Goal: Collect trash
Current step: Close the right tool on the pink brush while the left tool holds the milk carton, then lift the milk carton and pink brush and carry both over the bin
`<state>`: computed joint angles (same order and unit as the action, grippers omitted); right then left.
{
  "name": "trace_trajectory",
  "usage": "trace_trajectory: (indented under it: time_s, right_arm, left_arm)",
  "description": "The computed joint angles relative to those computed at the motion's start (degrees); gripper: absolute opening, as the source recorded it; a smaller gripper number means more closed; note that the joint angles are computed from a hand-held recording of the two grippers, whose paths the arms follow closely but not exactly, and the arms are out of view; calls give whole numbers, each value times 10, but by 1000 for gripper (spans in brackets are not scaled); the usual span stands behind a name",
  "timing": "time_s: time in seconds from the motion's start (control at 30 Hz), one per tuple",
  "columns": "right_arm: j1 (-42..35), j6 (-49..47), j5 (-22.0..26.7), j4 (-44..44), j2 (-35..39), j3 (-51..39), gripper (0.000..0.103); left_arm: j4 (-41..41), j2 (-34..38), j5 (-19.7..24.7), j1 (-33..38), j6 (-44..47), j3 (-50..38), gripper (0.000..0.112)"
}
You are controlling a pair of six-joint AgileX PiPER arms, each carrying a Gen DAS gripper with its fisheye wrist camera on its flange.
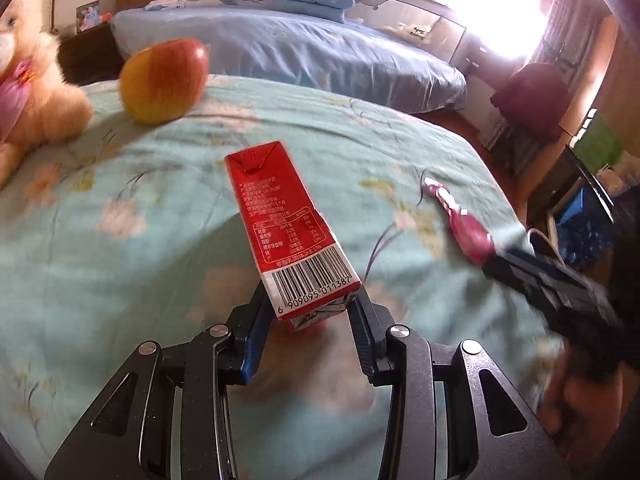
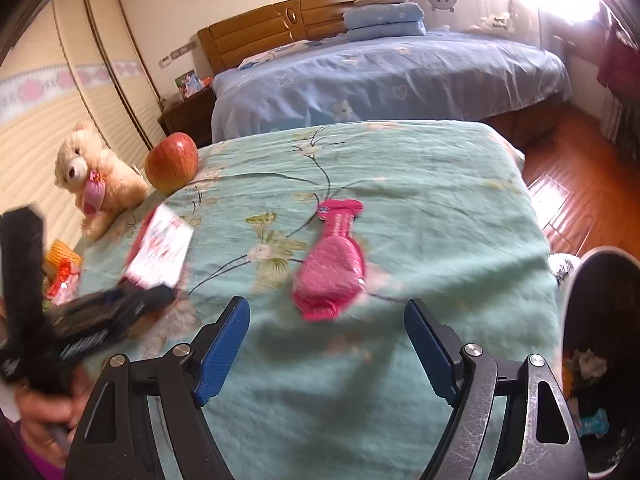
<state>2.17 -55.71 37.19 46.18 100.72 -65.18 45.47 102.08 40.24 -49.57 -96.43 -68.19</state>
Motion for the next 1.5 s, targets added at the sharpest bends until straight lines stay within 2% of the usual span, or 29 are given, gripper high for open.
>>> trace_trajectory:
  time_s: [0.1,0.23,0.27,0.33,0.43,0.53,0.6,0.67,0.73,0.77,0.83,1.0,1.13,1.3,1.5]
  right_arm:
    - [30,49,-26,-48,22,-21,80]
    - [53,90,-44,-98,35,-34,79]
    - [57,101,-48,-111,36,-35,79]
    - [65,118,-61,-133,36,-32,77]
    - [67,128,-76,-144,30,-21,70]
    - [71,144,-82,-158,30,-21,69]
    - [80,169,-89,-187,30,-22,66]
    - [83,182,-99,-201,27,-18,58]
    - [81,183,-105,-196,26,-16,45]
    - [78,173,-104,-184,25,-14,45]
    - [68,139,-93,-148,25,-15,44]
    - [32,35,-42,-36,31,-21,41]
    - [23,14,-14,-15,40,-32,41]
    - [16,-11,1,11,36,-28,41]
    - [-22,-36,15,50,-4,11,41]
  left_arm:
    - [29,-14,21,-20,-62,25,38]
    - [33,6,101,-40,-101,-4,69]
    - [28,13,114,-39,-101,-14,72]
    - [18,17,111,-32,-92,-18,72]
    - [4,39,132,-28,-62,-48,72]
    - [-4,58,139,-17,-34,-79,72]
    - [-5,62,139,-16,-26,-87,71]
    - [-5,68,137,-14,-13,-94,56]
    - [-1,71,143,-18,-10,-97,45]
    - [2,70,141,-19,-11,-94,37]
    - [5,67,139,-20,-19,-89,32]
    - [15,58,130,-19,-44,-74,32]
    - [13,62,142,-21,-47,-80,32]
    - [20,54,133,-23,-61,-69,31]
    - [20,50,131,-40,-48,-73,31]
